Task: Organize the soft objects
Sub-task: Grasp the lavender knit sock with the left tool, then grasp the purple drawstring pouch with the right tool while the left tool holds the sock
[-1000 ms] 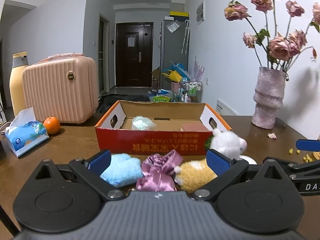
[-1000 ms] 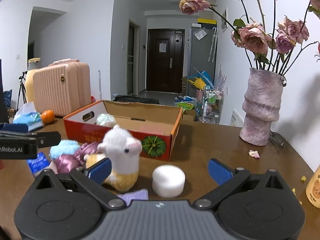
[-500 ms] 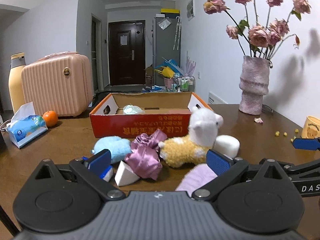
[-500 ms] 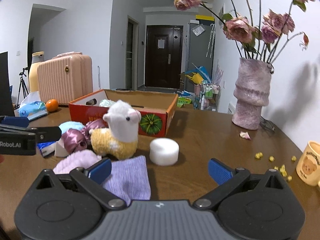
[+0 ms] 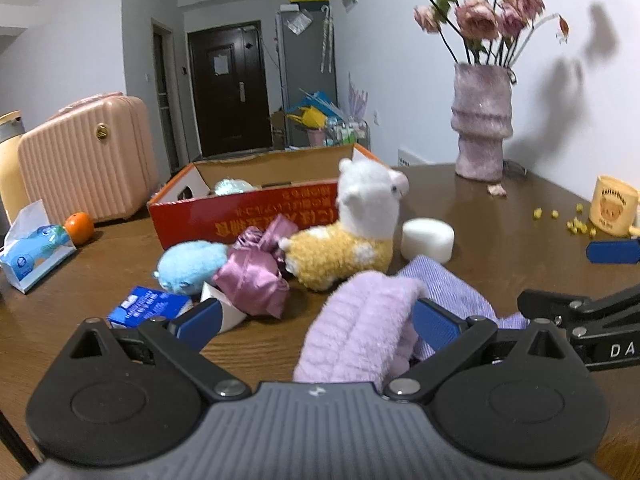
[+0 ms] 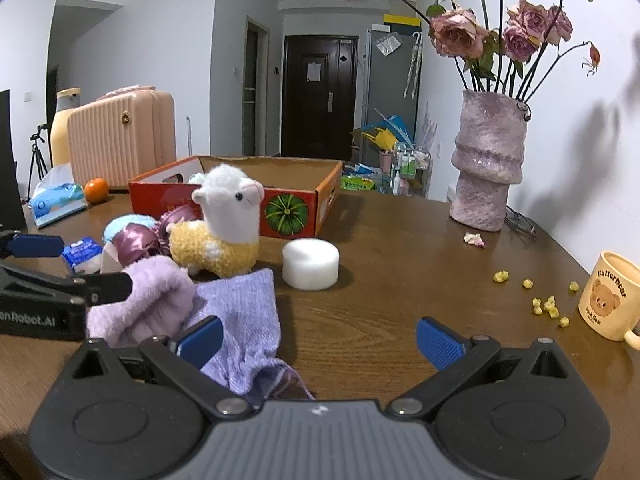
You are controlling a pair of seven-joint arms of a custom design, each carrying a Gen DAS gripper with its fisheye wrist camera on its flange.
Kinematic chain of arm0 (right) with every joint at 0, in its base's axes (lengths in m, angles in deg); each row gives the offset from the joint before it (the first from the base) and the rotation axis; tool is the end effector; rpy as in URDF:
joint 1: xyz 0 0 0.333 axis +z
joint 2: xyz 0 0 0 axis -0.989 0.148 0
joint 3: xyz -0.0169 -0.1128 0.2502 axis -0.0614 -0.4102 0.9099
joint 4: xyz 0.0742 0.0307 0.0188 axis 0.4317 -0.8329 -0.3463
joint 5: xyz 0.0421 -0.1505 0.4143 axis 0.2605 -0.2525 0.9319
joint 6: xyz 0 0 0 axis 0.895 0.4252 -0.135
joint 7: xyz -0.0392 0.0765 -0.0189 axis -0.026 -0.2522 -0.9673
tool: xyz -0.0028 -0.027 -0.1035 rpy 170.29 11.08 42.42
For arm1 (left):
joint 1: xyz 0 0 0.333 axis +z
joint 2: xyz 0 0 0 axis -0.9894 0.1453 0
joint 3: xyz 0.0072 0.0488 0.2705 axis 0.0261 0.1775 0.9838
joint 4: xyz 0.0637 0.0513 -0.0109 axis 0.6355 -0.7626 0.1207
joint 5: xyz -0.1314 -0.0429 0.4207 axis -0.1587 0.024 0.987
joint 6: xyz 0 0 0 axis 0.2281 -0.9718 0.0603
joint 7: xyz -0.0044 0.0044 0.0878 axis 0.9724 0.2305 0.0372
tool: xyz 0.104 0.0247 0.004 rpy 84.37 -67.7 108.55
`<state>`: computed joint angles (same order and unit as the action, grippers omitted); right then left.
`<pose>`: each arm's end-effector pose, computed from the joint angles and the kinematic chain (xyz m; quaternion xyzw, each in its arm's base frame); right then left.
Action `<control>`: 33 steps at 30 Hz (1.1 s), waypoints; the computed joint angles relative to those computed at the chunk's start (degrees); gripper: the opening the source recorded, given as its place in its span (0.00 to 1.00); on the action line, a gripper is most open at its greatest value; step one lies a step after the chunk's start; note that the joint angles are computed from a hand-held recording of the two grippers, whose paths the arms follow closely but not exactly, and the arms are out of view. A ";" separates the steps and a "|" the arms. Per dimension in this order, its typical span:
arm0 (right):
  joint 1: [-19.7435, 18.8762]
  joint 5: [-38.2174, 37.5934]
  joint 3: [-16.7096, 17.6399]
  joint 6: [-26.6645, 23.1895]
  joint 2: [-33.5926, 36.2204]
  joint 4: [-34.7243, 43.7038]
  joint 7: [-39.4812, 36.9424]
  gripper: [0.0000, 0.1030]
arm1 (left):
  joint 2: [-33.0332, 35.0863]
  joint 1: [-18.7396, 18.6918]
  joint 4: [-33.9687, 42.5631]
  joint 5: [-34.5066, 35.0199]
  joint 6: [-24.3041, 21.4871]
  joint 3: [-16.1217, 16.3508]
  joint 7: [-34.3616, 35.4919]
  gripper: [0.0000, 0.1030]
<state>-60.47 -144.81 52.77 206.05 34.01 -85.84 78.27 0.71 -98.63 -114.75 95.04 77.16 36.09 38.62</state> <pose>0.6251 0.2634 0.4570 -0.6717 0.5399 -0.3300 0.3854 0.6230 -0.3109 0.4700 -0.5574 0.6521 -0.3565 0.3701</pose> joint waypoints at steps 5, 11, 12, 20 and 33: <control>-0.41 3.15 0.50 -0.47 0.19 -0.19 -2.67 1.00 | 1.87 0.18 1.04 -5.07 0.36 -0.41 6.11 1.00; -0.32 6.75 0.78 -0.95 0.87 -0.03 -5.87 1.00 | 4.45 -0.06 2.54 -12.89 1.79 -0.15 14.98 1.00; -0.26 7.45 0.75 -0.93 0.99 -0.01 -6.50 1.00 | 4.83 -0.19 2.75 -13.98 2.25 0.11 16.10 0.97; 1.19 8.47 -0.71 0.01 2.00 0.56 -7.05 1.00 | 6.05 1.61 2.40 -27.40 6.34 -1.33 31.03 0.46; 3.58 7.73 -2.94 1.58 4.06 2.41 -5.69 1.00 | 3.58 -2.44 -0.56 -27.63 9.80 4.50 30.48 0.36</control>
<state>-56.88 -137.08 49.83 207.63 38.07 -83.44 72.58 4.28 -101.07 -115.31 67.41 86.95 40.58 69.10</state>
